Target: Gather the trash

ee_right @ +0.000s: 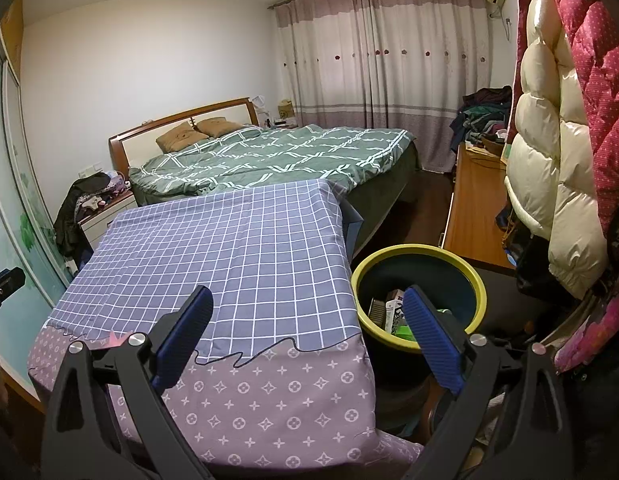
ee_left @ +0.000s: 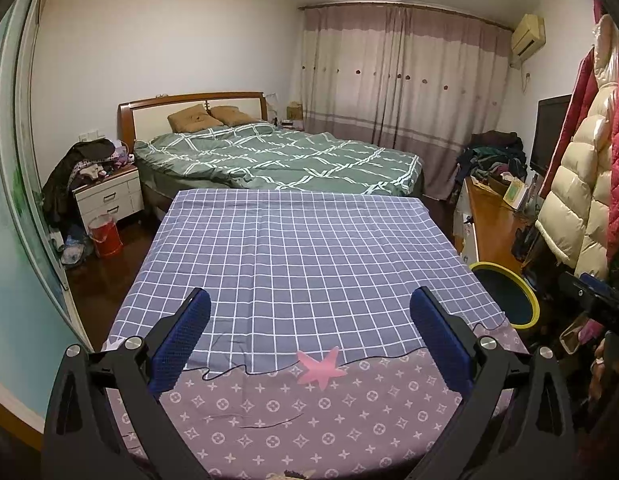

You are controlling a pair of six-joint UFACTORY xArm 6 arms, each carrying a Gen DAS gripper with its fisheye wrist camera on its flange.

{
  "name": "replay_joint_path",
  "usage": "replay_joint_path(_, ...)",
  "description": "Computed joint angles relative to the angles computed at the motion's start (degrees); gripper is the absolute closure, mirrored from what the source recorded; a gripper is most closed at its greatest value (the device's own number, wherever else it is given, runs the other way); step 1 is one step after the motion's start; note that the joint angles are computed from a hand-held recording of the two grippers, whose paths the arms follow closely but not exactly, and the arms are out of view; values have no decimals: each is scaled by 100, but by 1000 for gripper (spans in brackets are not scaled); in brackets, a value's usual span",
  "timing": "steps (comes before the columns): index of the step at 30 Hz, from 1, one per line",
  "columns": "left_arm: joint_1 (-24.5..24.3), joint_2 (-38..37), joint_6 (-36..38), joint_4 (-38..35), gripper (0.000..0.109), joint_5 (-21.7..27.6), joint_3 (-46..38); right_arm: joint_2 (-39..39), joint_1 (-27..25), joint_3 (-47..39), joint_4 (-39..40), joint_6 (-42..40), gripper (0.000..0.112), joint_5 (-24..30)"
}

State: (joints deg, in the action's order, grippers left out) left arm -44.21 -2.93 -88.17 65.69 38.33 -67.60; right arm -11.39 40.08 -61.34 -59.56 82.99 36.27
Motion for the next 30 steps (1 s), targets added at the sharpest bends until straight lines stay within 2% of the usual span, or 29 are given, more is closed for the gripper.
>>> replay_joint_path(30,5,152,89,-150,10,-86,-72,64,-42,40,39,67,21,-113)
